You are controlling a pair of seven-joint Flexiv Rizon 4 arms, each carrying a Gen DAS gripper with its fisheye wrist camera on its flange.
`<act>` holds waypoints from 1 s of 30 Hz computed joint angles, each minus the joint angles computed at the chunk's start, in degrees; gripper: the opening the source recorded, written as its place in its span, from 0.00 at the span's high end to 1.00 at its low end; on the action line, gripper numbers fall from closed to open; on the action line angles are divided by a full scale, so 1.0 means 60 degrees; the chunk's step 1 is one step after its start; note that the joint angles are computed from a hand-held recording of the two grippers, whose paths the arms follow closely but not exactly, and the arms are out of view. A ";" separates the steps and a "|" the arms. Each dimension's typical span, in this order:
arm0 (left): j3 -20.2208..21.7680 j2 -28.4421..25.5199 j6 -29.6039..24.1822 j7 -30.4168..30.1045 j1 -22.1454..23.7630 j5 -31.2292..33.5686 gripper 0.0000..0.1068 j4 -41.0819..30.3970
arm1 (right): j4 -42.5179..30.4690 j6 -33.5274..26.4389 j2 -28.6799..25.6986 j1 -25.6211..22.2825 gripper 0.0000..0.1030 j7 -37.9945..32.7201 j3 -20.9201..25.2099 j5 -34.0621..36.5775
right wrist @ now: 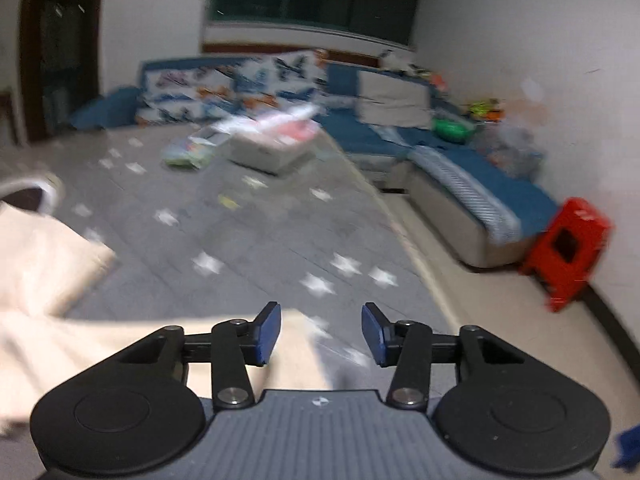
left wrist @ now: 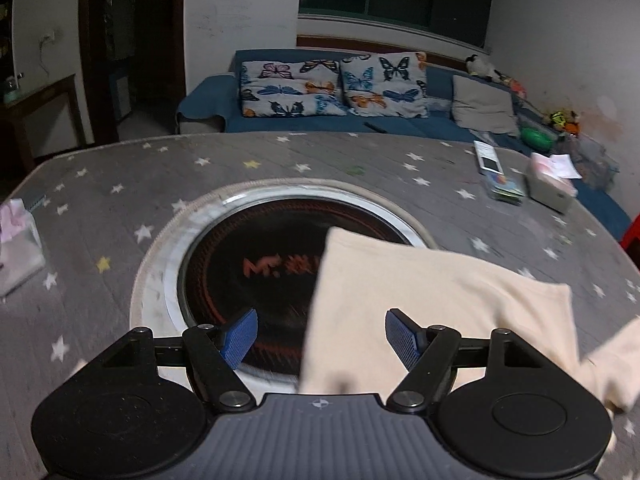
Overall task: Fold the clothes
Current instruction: 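Lay the sweatshirt flat on the table and release both grippers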
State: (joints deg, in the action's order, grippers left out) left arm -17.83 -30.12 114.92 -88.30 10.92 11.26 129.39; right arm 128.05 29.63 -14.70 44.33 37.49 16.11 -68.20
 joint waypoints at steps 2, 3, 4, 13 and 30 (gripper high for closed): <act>0.0157 -0.0165 -0.0131 0.0150 -0.0242 -0.0133 0.31 -0.0323 | 0.0080 0.1330 0.0065 -0.0410 0.58 0.0393 -0.0288 -0.1165; 0.0255 -0.0256 -0.0193 0.0258 -0.0393 -0.0210 0.31 -0.0481 | 0.0080 0.1897 0.0032 -0.0604 0.61 0.0571 -0.0402 -0.1652; 0.0332 -0.0356 -0.0258 0.0381 -0.0525 -0.0277 0.31 -0.0638 | -0.0069 0.2743 -0.0123 -0.0871 0.62 0.0775 -0.0593 -0.2370; 0.0383 -0.1203 -0.0745 0.1438 -0.0993 -0.0793 0.33 -0.1750 | -0.2115 0.5791 -0.1958 -0.1631 0.70 -0.0029 -0.1194 -0.4039; -0.0532 -0.2120 -0.1719 0.2730 -0.0608 -0.1609 0.90 -0.2800 | -0.3053 0.6559 -0.2893 -0.1161 0.93 -0.2231 -0.1939 -0.2251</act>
State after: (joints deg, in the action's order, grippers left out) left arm -21.02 -42.84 104.60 -71.92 7.27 1.61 112.59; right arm 109.73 68.99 -32.06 37.36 24.11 4.48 -81.70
